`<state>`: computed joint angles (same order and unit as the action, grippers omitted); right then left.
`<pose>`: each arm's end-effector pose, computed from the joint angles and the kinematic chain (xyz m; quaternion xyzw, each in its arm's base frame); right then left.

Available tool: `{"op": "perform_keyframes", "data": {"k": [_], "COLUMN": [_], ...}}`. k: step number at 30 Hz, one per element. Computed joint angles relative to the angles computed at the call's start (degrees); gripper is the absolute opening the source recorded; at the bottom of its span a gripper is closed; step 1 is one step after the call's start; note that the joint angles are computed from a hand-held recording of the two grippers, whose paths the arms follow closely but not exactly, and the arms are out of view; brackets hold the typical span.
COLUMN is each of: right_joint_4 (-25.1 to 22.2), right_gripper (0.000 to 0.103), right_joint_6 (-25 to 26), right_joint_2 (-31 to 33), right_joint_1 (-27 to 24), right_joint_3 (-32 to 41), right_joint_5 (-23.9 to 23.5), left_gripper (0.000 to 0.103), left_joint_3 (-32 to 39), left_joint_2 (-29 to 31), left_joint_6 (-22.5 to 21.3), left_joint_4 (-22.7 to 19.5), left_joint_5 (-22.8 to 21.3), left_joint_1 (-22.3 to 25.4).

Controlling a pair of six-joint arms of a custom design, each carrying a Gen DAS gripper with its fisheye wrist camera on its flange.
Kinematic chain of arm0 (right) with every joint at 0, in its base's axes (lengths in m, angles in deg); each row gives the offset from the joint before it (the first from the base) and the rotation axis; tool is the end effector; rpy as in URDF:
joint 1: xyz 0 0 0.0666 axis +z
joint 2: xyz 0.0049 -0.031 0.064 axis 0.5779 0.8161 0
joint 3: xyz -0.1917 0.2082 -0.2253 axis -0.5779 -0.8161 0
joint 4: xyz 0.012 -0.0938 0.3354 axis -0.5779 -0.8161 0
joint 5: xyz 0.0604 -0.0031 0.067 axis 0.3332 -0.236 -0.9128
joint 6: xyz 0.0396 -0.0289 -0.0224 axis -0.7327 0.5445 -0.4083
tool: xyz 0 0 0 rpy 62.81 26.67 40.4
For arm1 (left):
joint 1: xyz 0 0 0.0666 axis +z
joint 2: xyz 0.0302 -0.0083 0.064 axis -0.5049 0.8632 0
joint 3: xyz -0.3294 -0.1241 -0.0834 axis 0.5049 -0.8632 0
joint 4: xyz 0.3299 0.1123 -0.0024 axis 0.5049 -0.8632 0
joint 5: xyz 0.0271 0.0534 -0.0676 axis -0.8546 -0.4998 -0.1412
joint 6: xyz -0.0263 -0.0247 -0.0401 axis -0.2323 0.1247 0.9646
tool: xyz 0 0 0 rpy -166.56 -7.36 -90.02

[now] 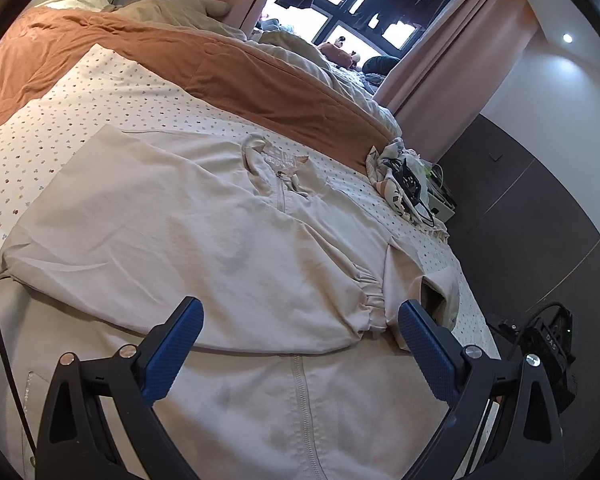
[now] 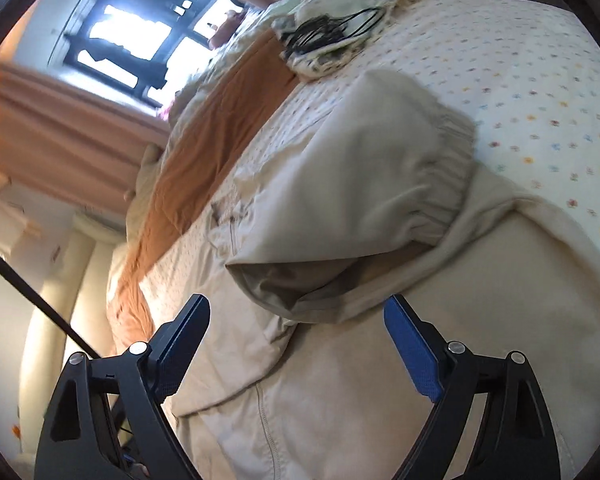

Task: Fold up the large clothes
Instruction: 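Open the right tool and release the folded sleeve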

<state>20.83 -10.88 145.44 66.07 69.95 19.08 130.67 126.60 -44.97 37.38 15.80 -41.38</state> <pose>0.4836 0.2729 0.4405 0.3752 0.7731 0.2818 0.4268 0.5684 -0.1290 0.4123 0.0625 0.8833 -0.3160 0.3406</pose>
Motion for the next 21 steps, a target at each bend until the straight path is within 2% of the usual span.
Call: {"op": "perform_keyframes", "data": {"k": [3,6,11,14,17,21], "right_joint_4": [2.0,6.0,6.8,10.0,10.8,13.5], "right_gripper": [0.088,0.088,0.088,0.088,0.086,0.077], "right_joint_6": [-3.8,-6.0,-8.4,-9.6,-10.4,-12.6], "right_joint_2": [-2.6,-5.2,-6.9,-8.7,-10.3,-11.8], "right_joint_1": [0.4,-0.5,1.7,1.9,1.7,0.8], "right_joint_3": [-5.0,-9.6,-12.1,-15.5,-17.9,-21.3], "right_joint_5": [2.1,2.1,6.7,8.3,10.1,8.3], "left_gripper": [0.100,0.100,0.100,0.094,0.091,0.090], "left_joint_3": [-0.7,-0.7,3.4,8.9,16.6,27.2], "left_joint_2": [-1.1,-1.5,0.6,3.5,7.6,13.9], "left_joint_6": [-2.6,-4.2,-9.0,-11.8,-15.5,-19.7], "left_joint_4": [0.3,0.8,-2.2,-6.4,-11.6,-18.6], "left_joint_5": [-1.1,-1.0,-1.8,-2.3,-3.3,-4.5], "left_joint_1": [-1.6,-3.5,-7.9,-10.6,-13.3,-16.5]}}
